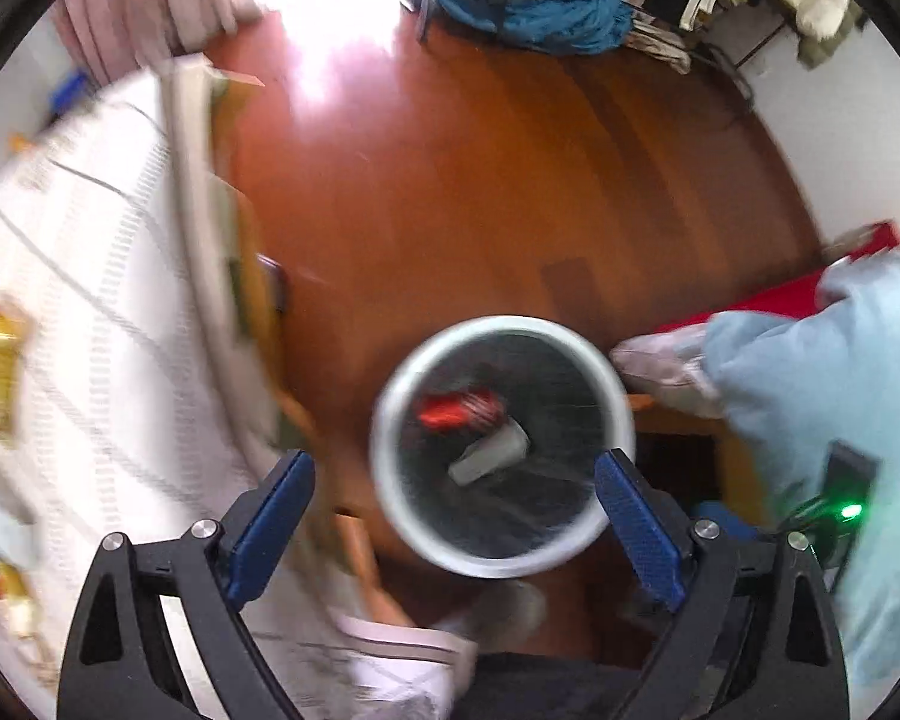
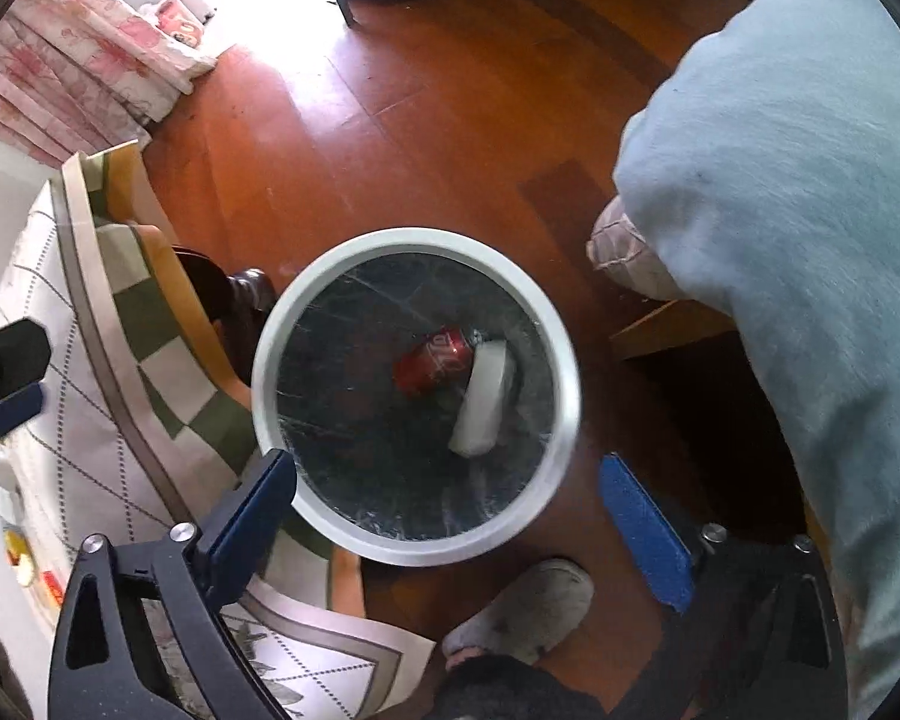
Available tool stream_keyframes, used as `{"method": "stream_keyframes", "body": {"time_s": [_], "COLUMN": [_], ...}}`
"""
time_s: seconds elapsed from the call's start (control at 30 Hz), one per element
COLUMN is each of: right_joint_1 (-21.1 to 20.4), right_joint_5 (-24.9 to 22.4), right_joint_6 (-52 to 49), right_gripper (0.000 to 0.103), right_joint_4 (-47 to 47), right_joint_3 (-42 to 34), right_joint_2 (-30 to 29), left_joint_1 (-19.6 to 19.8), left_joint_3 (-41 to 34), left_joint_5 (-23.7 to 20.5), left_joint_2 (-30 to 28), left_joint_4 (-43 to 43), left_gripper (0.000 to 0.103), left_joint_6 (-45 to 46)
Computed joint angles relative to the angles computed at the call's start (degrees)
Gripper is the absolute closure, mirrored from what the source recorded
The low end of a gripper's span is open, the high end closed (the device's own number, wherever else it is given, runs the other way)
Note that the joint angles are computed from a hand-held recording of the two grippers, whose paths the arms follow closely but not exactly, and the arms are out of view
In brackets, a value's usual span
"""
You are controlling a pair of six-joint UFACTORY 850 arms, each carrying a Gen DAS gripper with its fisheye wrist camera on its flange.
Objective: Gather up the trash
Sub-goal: 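Carry the can and white box to the wastebasket and release both, then move the left gripper back to the table over the yellow box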
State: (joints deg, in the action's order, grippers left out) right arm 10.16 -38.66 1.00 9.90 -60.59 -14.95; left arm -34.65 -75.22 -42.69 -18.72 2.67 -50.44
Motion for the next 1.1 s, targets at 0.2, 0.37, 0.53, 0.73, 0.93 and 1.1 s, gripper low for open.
{"method": "stream_keyframes", "body": {"time_s": [0.2, 0.37, 0.53, 0.73, 0.93, 1.1], "right_joint_1": [2.01, 2.83, 3.89, 6.34, 9.26, 13.45], "right_joint_5": [-1.02, -1.87, -3.02, -5.36, -6.88, -7.08], "right_joint_6": [5.02, 6.13, 8.04, 11.07, 13.55, 14.96], "right_gripper": [0.001, 0.001, 0.001, 0.001, 0.001, 0.001], "right_joint_4": [-5.68, -6.5, -8.41, -10.61, -10.85, -7.77], "right_joint_3": [2.1, 4.18, 6.15, 7.12, 6.38, 6.21], "right_joint_2": [3.91, 9.55, 17.77, 27.3, 34.13, 36.51], "left_joint_1": [-4.13, -7.01, -10.7, -14.34, -17.59, -18.57], "left_joint_3": [3.16, 5.5, 6.8, 7.86, 10.21, 15.44], "left_joint_5": [-5.07, -7.67, -11.32, -14.63, -18.34, -21.71], "left_joint_2": [4.66, 9.08, 14.53, 19.99, 26.44, 33.33], "left_joint_4": [12.26, 17.51, 22.45, 26.51, 29.57, 29.39], "left_gripper": [0.008, 0.008, 0.008, 0.008, 0.008, 0.008], "left_joint_6": [-9.38, -14.35, -18.98, -22.99, -27.51, -29.58]}}
